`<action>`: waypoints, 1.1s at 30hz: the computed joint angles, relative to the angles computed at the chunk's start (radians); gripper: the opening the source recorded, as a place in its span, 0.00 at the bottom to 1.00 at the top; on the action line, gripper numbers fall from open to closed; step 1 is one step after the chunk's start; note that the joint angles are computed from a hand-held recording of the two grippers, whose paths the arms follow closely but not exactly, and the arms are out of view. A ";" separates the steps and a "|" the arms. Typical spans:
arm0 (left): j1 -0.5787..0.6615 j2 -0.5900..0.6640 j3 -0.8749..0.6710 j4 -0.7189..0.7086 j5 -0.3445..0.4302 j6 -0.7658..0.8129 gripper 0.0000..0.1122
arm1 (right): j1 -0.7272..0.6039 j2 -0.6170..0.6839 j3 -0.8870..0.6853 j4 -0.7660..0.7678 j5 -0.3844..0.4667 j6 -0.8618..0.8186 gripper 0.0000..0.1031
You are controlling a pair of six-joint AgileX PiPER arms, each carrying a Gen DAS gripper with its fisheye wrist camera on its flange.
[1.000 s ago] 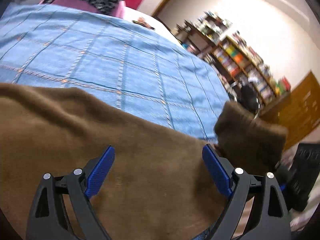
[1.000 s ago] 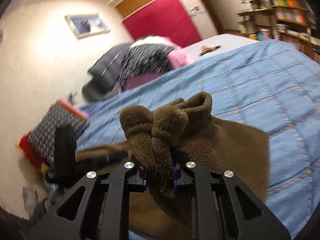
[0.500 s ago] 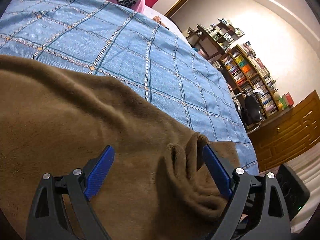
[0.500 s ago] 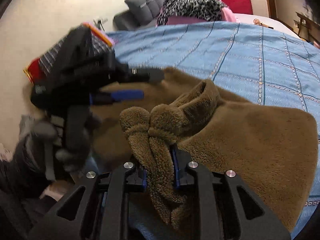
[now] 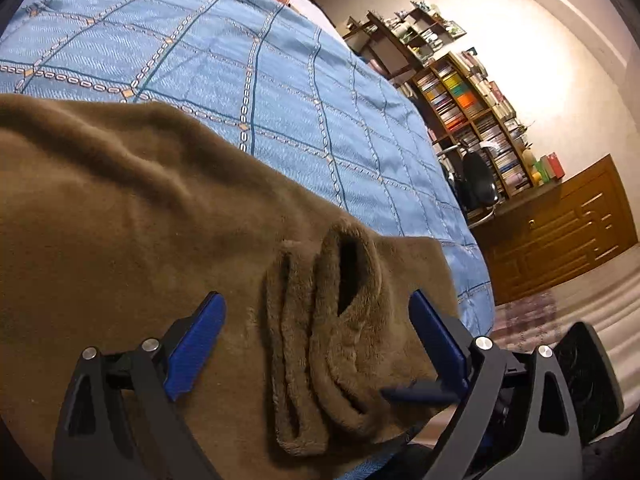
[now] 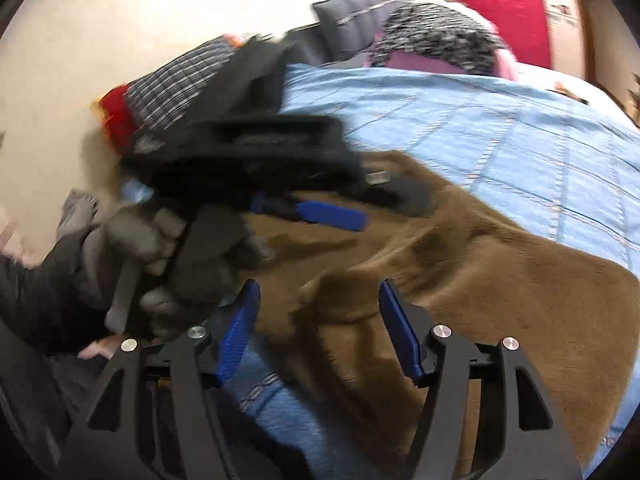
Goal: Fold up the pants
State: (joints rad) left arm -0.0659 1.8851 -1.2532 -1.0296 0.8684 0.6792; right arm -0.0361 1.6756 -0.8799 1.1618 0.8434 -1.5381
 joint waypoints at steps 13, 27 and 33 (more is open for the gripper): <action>-0.108 0.065 -0.061 0.102 0.013 -0.059 0.77 | -0.138 0.086 -0.044 -0.030 0.189 0.013 0.62; -0.012 -0.121 0.055 0.131 -0.081 -0.022 0.27 | -0.472 0.004 -0.047 0.030 0.291 0.027 0.62; 0.023 -0.090 0.078 0.196 -0.123 -0.072 0.30 | -0.424 0.026 -0.044 0.078 0.065 0.107 0.62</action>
